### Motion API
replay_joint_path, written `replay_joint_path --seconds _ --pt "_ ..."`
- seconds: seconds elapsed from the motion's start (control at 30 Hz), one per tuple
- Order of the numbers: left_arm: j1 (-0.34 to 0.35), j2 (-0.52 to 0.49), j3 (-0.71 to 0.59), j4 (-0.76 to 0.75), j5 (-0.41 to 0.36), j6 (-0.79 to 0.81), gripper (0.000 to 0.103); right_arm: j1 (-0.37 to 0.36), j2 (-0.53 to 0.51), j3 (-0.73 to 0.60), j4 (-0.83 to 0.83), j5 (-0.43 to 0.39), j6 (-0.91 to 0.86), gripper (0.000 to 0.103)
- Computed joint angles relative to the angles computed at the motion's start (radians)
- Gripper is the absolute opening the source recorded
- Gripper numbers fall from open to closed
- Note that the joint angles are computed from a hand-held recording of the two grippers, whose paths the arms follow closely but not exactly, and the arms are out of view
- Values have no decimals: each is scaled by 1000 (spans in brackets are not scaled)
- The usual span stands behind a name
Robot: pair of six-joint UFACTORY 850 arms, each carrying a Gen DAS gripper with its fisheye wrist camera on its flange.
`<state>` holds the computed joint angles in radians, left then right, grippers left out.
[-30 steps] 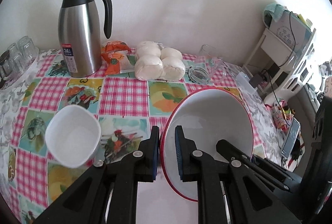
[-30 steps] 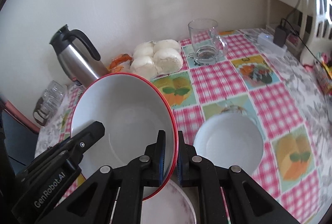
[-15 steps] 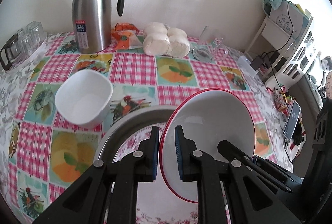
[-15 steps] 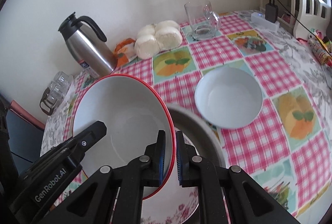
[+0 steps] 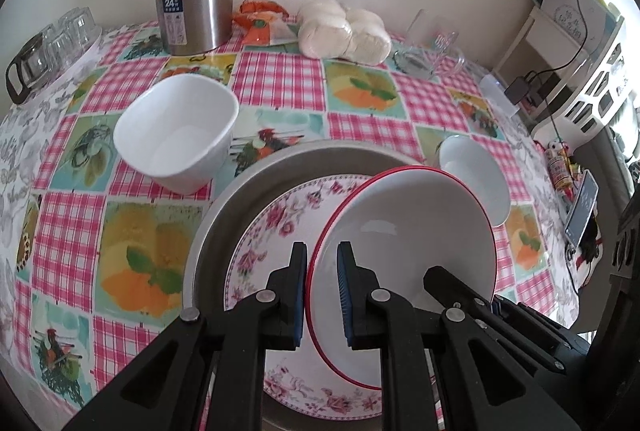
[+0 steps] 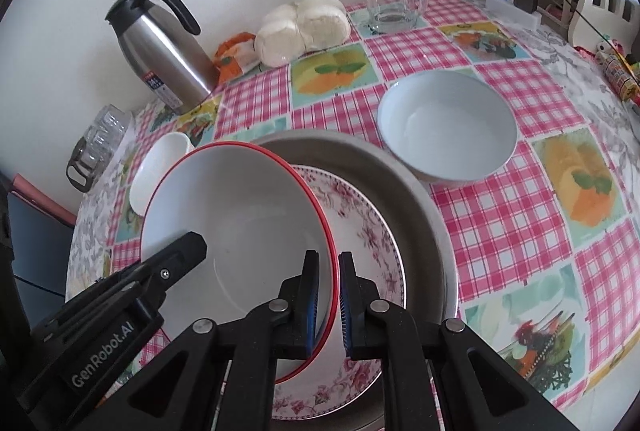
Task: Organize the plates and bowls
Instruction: 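Lift the red-rimmed bowl with both grippers and lower it onto the floral plate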
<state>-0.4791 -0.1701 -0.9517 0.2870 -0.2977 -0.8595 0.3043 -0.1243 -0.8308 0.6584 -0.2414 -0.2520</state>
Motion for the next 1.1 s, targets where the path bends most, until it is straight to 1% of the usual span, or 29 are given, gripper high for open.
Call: replay_joint_path --seconds 0.2,0.4,1.0,1.1 --pt "9 -12 -7 -49 -26 43 15 7 -18 -9 -10 -14 6 11" --pt "14 -14 -11 -60 -51 48 15 15 -26 -17 -14 -21 2 12" --pt "38 -21 -10 -196 -59 145 15 4 -41 -27 132 -53 -140 20" --pt "41 -20 -8 -200 -56 144 15 2 -42 -26 155 -55 -160 21"
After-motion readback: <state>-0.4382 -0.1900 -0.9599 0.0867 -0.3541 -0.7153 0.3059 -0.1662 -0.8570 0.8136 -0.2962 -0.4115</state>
